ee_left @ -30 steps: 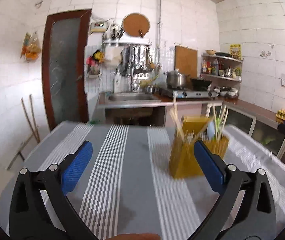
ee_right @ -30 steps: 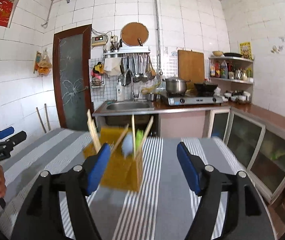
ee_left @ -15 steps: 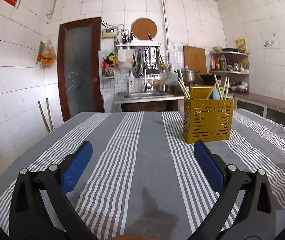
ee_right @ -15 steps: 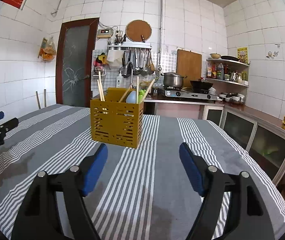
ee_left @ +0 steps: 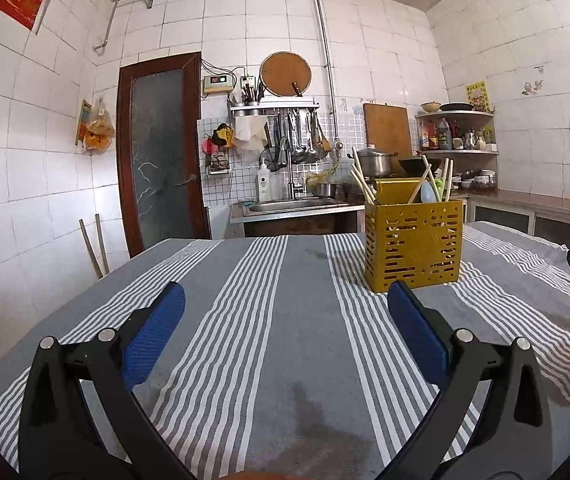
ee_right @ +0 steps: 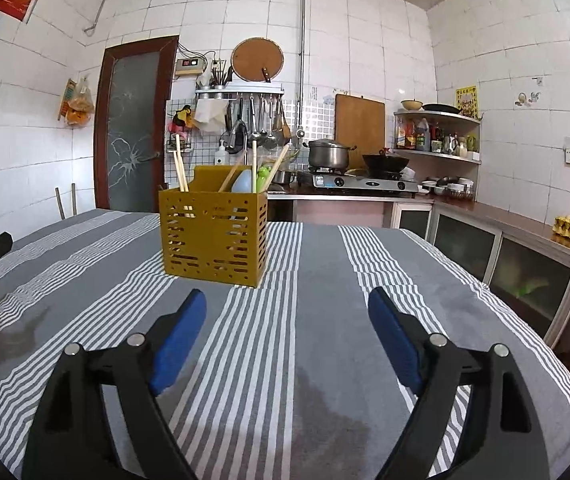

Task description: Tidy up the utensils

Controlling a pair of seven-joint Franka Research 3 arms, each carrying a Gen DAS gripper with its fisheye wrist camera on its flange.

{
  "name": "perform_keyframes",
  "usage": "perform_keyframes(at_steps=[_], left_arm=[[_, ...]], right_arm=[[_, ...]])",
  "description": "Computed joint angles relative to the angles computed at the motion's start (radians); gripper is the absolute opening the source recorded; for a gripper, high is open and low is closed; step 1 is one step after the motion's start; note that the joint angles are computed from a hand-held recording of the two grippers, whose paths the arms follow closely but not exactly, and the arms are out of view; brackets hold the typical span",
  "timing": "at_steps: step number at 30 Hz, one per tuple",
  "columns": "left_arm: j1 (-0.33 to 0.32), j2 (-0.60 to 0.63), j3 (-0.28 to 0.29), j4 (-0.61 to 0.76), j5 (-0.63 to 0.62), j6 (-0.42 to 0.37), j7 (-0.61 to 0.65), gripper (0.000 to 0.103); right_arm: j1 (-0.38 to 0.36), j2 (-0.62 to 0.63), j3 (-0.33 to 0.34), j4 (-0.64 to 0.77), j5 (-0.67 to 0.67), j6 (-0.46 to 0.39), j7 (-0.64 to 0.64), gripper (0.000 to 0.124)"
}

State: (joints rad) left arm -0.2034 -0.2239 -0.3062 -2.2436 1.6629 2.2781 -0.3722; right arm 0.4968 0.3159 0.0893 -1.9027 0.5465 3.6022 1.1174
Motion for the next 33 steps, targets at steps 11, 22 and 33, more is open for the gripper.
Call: perform_keyframes(at_steps=[11,22,33], left_arm=[[0.007,-0.011,0.005,-0.008,-0.007,0.027,-0.001,0.098],[0.013,-0.015,0.007,-0.012,-0.010,0.038,0.004,0.098],[0.014,-0.017,0.004,-0.015,-0.009,0.036,0.004,0.098]], right_arm=[[0.011,-0.008,-0.004,-0.012,0.024,0.012,-0.013,0.082],[0.008,-0.007,0.000,-0.006,0.031,0.009,-0.006,0.083],[0.007,-0.001,0.003,-0.002,0.026,0.018,0.001,0.083]])
